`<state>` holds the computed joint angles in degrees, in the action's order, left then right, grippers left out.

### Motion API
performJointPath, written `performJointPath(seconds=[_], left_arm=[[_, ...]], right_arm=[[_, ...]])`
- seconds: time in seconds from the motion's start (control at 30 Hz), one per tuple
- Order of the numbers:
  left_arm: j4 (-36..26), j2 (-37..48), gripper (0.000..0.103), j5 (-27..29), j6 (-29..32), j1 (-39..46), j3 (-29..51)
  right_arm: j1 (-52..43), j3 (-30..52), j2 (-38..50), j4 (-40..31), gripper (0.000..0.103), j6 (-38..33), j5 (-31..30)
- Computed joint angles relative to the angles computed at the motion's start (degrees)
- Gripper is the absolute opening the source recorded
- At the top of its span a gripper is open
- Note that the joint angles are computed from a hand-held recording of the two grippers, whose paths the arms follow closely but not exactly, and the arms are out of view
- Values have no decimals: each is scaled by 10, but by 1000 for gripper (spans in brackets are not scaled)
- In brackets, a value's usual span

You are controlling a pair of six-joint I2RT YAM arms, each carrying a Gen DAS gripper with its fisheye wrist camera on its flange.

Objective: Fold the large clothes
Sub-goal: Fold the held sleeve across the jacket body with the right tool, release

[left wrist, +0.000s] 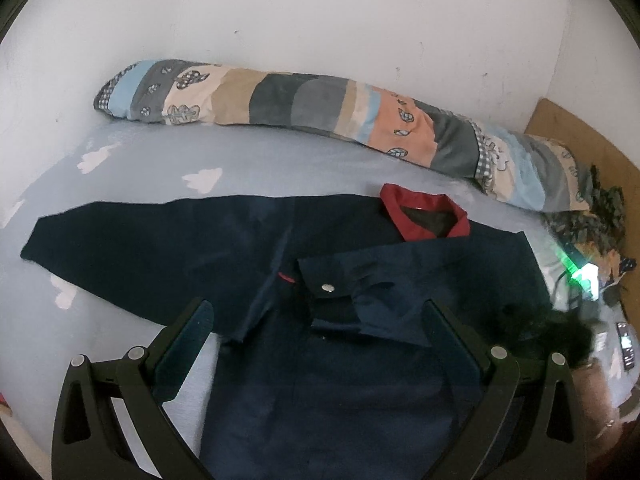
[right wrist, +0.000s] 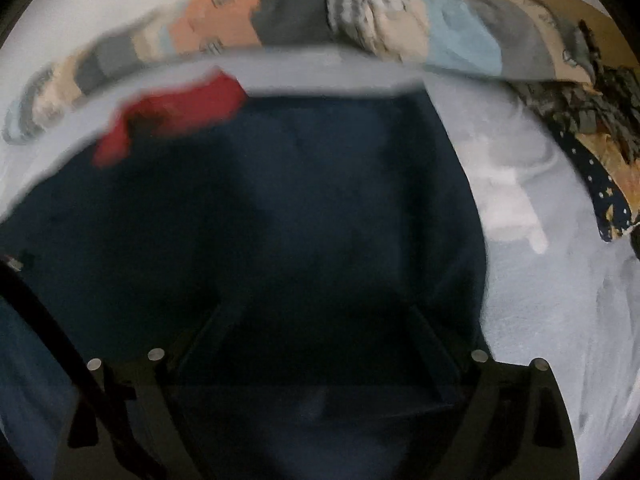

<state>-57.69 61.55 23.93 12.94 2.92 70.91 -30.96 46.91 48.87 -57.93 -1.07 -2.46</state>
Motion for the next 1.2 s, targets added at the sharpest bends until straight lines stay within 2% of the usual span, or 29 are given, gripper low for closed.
performJointPath(seconds=[0.1,0.17,0.27,0.3,0.4,0.47,0.57,0.7,0.77,1.03,1.07,1.2], left_arm=[[7,-7,103,-8,-3,-6,-4],[9,-14,103,-12,1,-10,-9],[28,-36,103,-41,14,-24,-25],[35,-43,103,-51,18,-30,-31],[55,-66,103,-81,27,-47,-48],[59,-74,103,-91,32,-56,-51],[60,-77,103,-92,27,-64,-51],[69,-89,103,-114,27,-87,-61],[77,-96,103,-128,37,-92,-69],[83,-99,103,-129,42,-90,-73],[82,-98,103,-130,45,-91,-73],[80,-95,103,-135,48,-92,-70]], right_arm=[[132,13,-19,-1,94,60,35],[233,-7,-22,15,94,111,36],[379,-51,14,38,97,196,112],[406,-62,8,44,98,210,142],[374,-40,13,20,98,206,125],[453,-14,3,1,97,261,159],[541,10,16,-10,97,290,213],[566,-13,67,13,97,304,185],[550,-36,57,27,99,295,165],[509,26,17,-20,99,282,163],[481,28,8,-25,99,260,152],[459,9,20,-44,99,266,166]])
